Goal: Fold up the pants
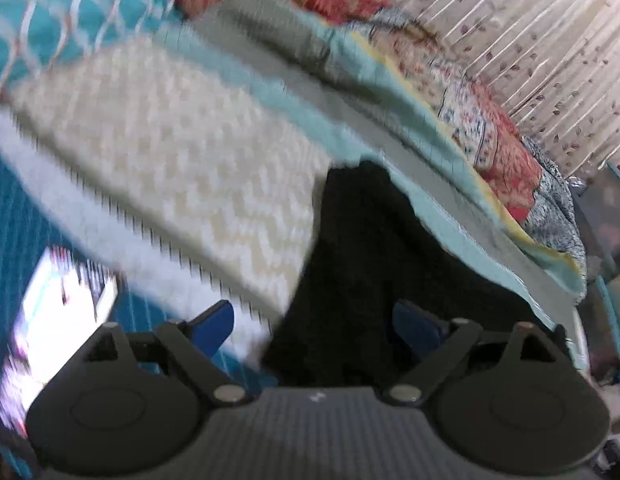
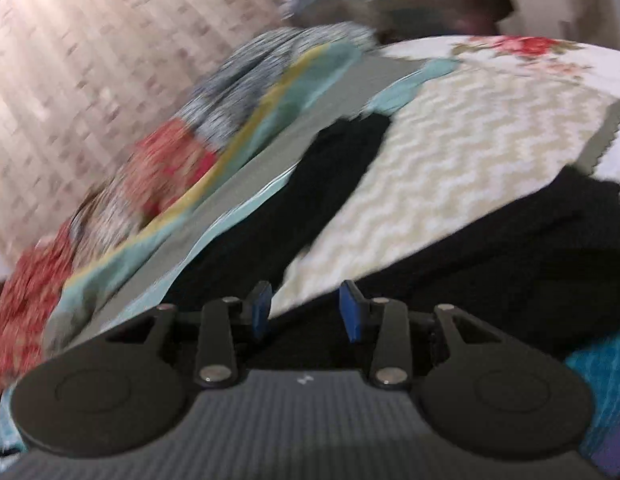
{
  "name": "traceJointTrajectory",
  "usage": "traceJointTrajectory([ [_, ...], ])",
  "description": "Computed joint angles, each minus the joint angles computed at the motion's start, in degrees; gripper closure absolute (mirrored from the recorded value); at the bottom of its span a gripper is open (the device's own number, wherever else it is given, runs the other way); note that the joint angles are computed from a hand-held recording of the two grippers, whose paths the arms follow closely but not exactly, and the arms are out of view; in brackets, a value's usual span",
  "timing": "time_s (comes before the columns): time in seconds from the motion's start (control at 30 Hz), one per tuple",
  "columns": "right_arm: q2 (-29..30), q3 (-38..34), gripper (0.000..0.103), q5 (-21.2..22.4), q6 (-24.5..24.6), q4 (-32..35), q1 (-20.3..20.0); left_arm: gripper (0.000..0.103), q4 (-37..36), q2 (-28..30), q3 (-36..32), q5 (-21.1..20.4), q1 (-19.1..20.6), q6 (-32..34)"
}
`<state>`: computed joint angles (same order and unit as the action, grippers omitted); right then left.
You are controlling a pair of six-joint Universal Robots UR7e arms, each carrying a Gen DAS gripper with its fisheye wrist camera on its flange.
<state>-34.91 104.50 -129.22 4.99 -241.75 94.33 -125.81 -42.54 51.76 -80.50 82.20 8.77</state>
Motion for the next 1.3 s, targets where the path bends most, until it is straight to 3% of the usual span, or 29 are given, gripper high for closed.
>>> traceJointTrajectory([
  [0.1, 1.53, 0.02, 0.062, 0.47, 0.75, 2.22, 1.44, 0.003, 4.04, 0.02, 0.16, -4.39, 1.75, -6.53],
  [0.2, 2.44, 0.27, 0.062, 0.4, 2.85, 3.99, 2.03, 0.002, 9.12, 3.12, -3.37, -7.78, 2.69, -11.37],
  [0.27, 2.64, 0.44, 0.062, -0.02, 4.89, 5.0, 2.04, 0.033, 7.35, 4.39, -2.85, -7.44, 2.65, -11.09],
  [0.3, 2.62, 0.46, 0.062, -0.58, 5.95, 5.34, 2.12, 0.078, 7.85, 4.81, -2.98, -5.93, 2.28, -10.83],
  [0.33, 2.6, 0.59, 0.062, -1.12, 6.92, 5.18, 2.2, 0.091, 8.35, 4.7, -2.74, -4.89, 2.03, -11.09],
  [0.47, 2.0, 2.62, 0.062, -4.44, 8.67, 1.59, 3.25, 0.093, 0.88, -1.76, 5.19, -3.46, 1.89, -7.22],
  [0.6, 1.6, 4.59, 0.062, -7.46, 9.46, -0.26, 3.42, 0.094, 1.35, -6.73, 8.56, -2.51, 3.67, -8.64],
  [0.67, 1.09, 5.24, 0.062, -8.62, 12.81, 3.37, 2.73, 0.086, 1.52, -7.67, 10.83, 0.28, 3.85, -7.86],
  [0.7, 0.94, 5.32, 0.062, -8.86, 14.37, 5.67, 2.37, 0.075, 2.1, -7.78, 11.43, 1.88, 3.74, -8.56],
  [0.73, 0.86, 5.38, 0.062, -9.05, 15.39, 7.39, 2.19, 0.072, 2.03, -8.03, 12.01, 2.37, 3.81, -9.84],
  [0.83, 1.53, 4.4, 0.062, -8.39, 11.11, 4.43, 2.98, 0.058, 1.18, -9.91, 12.53, 0.94, 3.58, -8.43],
  [0.93, 0.63, 3.51, 0.062, -7.87, 4.32, 1.83, 3.68, 0.057, -7.64, -11.68, 14.36, 1.39, 2.05, -3.36],
  [1.1, -4.25, 0.78, 0.062, -4.05, -0.51, 5.07, 1.43, 0.055, -13.44, -3.45, 5.24, 8.14, -3.29, 12.31],
  [1.17, -6.21, -2.38, 0.062, -2.46, -0.66, 9.29, -0.16, 0.054, -16.25, 1.3, 1.33, 9.1, -5.34, 23.78],
  [1.23, -7.27, -7.76, 0.061, -1.17, -0.02, 15.5, -1.67, 0.044, -18.96, 6.5, -2.63, 11.18, -7.14, 35.0],
  [1.3, -7.48, -13.35, 0.061, -1.64, -0.14, 21.39, -2.82, 0.037, -14.71, 12.6, -9.8, 11.35, -8.2, 42.53],
])
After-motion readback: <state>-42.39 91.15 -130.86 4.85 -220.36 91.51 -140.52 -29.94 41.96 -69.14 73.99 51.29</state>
